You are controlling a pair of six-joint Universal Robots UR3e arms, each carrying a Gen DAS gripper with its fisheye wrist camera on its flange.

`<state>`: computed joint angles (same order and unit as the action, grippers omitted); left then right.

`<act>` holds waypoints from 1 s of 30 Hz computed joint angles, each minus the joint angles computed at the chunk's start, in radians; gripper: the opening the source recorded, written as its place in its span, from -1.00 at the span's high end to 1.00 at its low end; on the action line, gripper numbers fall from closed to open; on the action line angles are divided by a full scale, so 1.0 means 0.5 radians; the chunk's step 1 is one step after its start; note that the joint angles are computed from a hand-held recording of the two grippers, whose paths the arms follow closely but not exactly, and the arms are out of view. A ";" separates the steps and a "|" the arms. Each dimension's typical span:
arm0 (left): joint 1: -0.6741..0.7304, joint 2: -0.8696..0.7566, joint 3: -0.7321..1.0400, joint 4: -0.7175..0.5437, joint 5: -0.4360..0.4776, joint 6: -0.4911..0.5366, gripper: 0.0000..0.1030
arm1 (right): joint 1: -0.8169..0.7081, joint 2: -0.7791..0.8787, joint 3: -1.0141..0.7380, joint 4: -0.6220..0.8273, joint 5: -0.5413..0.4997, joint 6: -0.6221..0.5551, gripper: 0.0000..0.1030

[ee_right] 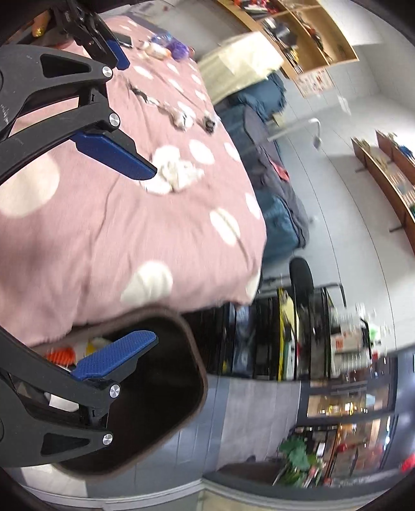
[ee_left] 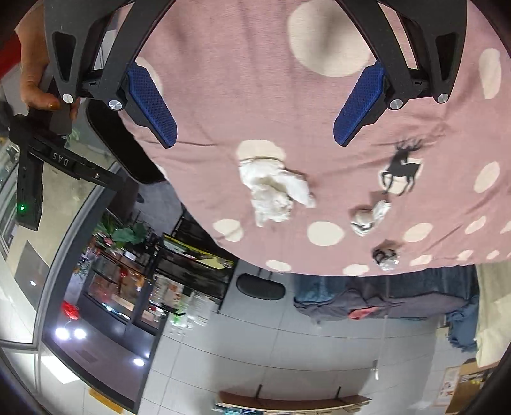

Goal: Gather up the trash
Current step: 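Move both tools back to the table over the white tissues, then grasp the white tissue with the right tool while the left tool grasps the striped white cloth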

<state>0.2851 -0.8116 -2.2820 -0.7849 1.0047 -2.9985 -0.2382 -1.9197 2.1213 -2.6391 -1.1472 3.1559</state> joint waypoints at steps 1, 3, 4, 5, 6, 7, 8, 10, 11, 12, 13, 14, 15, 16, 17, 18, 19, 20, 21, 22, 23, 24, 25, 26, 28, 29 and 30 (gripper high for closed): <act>0.102 0.055 0.002 -0.092 -0.018 0.083 -0.88 | 0.080 0.088 -0.070 -0.013 -0.026 0.022 -0.82; 0.321 0.143 0.022 -0.310 -0.102 0.256 -0.88 | 0.267 0.307 -0.247 -0.040 -0.090 0.056 -0.82; 0.442 0.197 0.040 -0.457 -0.159 0.341 -0.88 | 0.323 0.385 -0.315 -0.035 -0.104 0.060 -0.82; 0.617 0.285 0.061 -0.683 -0.270 0.488 -0.88 | 0.416 0.496 -0.422 -0.021 -0.150 0.074 -0.82; 0.752 0.345 0.077 -0.854 -0.354 0.617 -0.88 | 0.490 0.591 -0.516 -0.005 -0.181 0.068 -0.82; 0.872 0.392 0.086 -0.980 -0.415 0.737 -0.88 | 0.562 0.695 -0.626 0.027 -0.205 0.047 -0.82; 0.935 0.394 0.087 -1.008 -0.423 0.801 -0.88 | 0.632 0.787 -0.727 0.059 -0.244 0.044 -0.82; 0.911 0.235 0.126 -0.944 -0.329 0.837 -0.88 | 0.731 0.943 -0.895 0.106 -0.312 0.026 -0.82; 0.890 0.158 0.145 -0.908 -0.289 0.838 -0.88 | 0.787 1.061 -1.028 0.153 -0.353 0.004 -0.82; 0.860 0.085 0.148 -0.830 -0.244 0.813 -0.88 | 0.818 1.133 -1.111 0.190 -0.388 -0.003 -0.82; 0.818 0.016 0.145 -0.729 -0.187 0.781 -0.88 | 0.864 1.240 -1.241 0.238 -0.452 0.000 -0.82; 0.760 -0.062 0.145 -0.617 -0.122 0.755 -0.88 | 0.881 1.335 -1.354 0.275 -0.480 -0.006 -0.82; 0.712 -0.131 0.145 -0.526 -0.069 0.739 -0.88 | 0.899 1.417 -1.461 0.320 -0.500 -0.007 -0.82; 0.637 -0.223 0.152 -0.398 0.010 0.696 -0.88 | 0.901 1.481 -1.549 0.364 -0.499 -0.010 -0.82; 0.617 -0.264 0.147 -0.341 0.039 0.693 -0.88 | 0.896 1.569 -1.676 0.445 -0.484 -0.012 -0.82; 0.592 -0.325 0.154 -0.282 0.061 0.686 -0.88 | 0.897 1.656 -1.810 0.533 -0.479 0.004 -0.82; 0.552 -0.408 0.176 -0.212 0.085 0.667 -0.88 | 0.900 1.728 -1.919 0.599 -0.483 0.019 -0.82; 0.530 -0.466 0.186 -0.149 0.103 0.650 -0.88 | 0.905 1.819 -2.063 0.685 -0.490 0.025 -0.82; 0.492 -0.539 0.204 -0.065 0.141 0.613 -0.88 | 0.910 1.916 -2.220 0.785 -0.495 0.021 -0.82; 0.443 -0.634 0.248 0.008 0.182 0.580 -0.88 | 0.913 2.008 -2.367 0.876 -0.499 0.030 -0.80; 0.407 -0.709 0.289 0.040 0.205 0.568 -0.88 | 0.914 2.093 -2.504 0.956 -0.499 0.049 -0.75; 0.361 -0.786 0.336 0.074 0.242 0.549 -0.88 | 0.912 2.175 -2.645 1.047 -0.489 0.066 -0.63; 0.303 -0.892 0.399 0.136 0.301 0.519 -0.88 | 0.908 2.253 -2.779 1.133 -0.471 0.081 -0.55; 0.254 -0.968 0.440 0.188 0.346 0.490 -0.88 | 0.902 2.336 -2.922 1.226 -0.442 0.090 -0.54; 0.163 -1.169 0.588 0.226 0.428 0.450 -0.87 | 0.907 2.492 -3.190 1.379 -0.448 0.114 -0.46; 0.133 -1.247 0.641 0.257 0.457 0.423 -0.85 | 0.910 2.573 -3.329 1.450 -0.462 0.129 -0.43; 0.098 -1.328 0.701 0.288 0.492 0.392 -0.82 | 0.908 2.652 -3.473 1.532 -0.458 0.138 -0.32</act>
